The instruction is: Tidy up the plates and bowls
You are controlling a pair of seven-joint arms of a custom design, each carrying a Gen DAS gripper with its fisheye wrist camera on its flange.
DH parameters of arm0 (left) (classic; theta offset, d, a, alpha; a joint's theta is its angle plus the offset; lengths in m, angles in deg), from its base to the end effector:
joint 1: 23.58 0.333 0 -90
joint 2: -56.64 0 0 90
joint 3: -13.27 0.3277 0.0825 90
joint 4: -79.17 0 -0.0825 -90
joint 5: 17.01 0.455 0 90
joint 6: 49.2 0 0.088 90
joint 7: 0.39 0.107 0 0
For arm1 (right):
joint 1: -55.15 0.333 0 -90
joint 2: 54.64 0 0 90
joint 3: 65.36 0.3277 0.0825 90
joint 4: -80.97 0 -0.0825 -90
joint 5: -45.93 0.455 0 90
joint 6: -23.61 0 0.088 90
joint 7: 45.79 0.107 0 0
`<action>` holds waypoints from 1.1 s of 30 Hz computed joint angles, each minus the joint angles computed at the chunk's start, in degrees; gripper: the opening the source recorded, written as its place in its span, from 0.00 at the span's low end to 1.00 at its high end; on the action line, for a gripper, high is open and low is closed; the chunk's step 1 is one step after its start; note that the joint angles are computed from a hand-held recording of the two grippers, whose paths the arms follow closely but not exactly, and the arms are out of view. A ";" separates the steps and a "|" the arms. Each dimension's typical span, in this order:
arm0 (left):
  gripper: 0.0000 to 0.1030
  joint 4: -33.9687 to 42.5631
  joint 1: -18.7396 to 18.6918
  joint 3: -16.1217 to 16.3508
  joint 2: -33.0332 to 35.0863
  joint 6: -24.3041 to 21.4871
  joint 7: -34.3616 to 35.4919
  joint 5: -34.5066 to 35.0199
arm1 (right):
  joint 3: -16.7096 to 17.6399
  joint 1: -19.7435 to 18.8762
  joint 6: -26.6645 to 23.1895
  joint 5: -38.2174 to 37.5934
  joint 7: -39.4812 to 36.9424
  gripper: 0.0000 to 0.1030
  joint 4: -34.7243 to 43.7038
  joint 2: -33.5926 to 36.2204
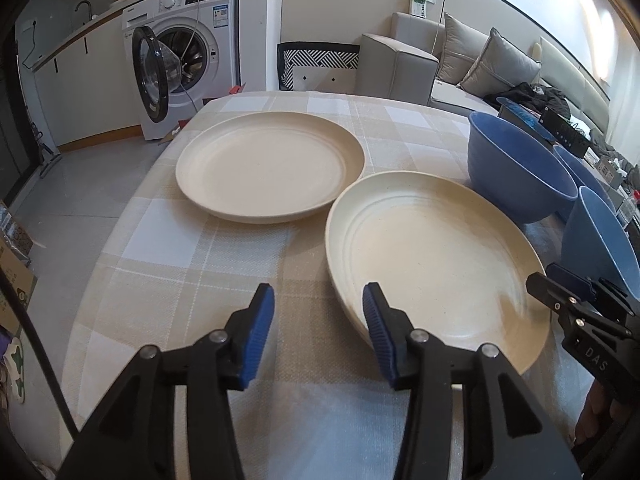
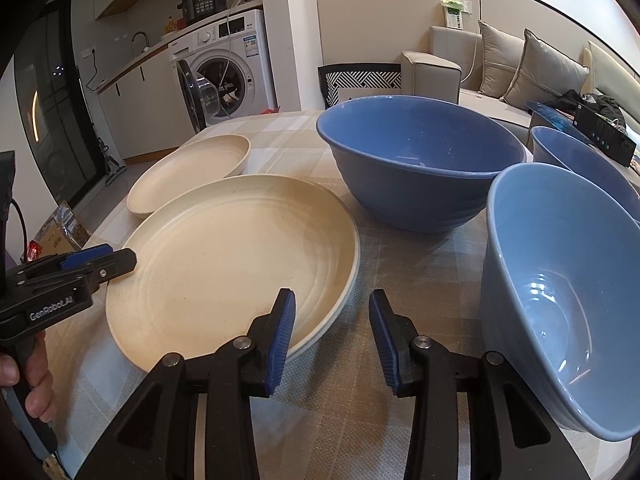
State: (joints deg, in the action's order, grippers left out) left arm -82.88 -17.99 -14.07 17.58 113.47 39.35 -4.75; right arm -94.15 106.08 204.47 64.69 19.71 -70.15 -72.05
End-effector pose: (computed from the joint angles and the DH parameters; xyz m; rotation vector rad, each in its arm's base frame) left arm 0.3984 -0.1505 0.4031 -2.0505 1.4950 -0.6730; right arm 0.4771 0.1657 0.3813 -2.0225 1.2774 -0.4512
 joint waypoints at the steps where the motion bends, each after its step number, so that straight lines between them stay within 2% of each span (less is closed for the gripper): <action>1: 0.46 -0.23 -0.35 0.34 -0.32 0.01 0.19 -0.13 | -0.30 0.25 0.05 0.15 -0.16 0.40 -0.09 -0.14; 9: 0.48 -1.80 -1.10 0.82 -2.17 0.82 0.88 -1.12 | -4.05 4.00 0.79 -0.04 -1.18 0.47 -0.76 -1.71; 14: 0.49 -1.81 -0.31 0.23 -1.24 2.30 1.10 -1.61 | -5.42 5.32 0.10 -0.39 -0.89 0.50 -0.52 -1.78; 21: 0.49 -0.09 1.53 -1.17 2.53 4.27 1.49 -1.43 | -5.01 5.13 0.16 -0.21 -0.92 0.56 -0.45 -1.58; 26: 0.49 0.93 1.99 -1.42 4.41 4.49 1.46 -1.13 | -4.85 5.10 -0.07 0.27 -1.41 0.56 -0.19 -1.35; 33: 0.49 -0.69 -0.36 1.42 1.73 3.39 1.98 -3.07 | -5.71 6.70 -0.08 1.04 -3.01 0.58 0.05 -2.22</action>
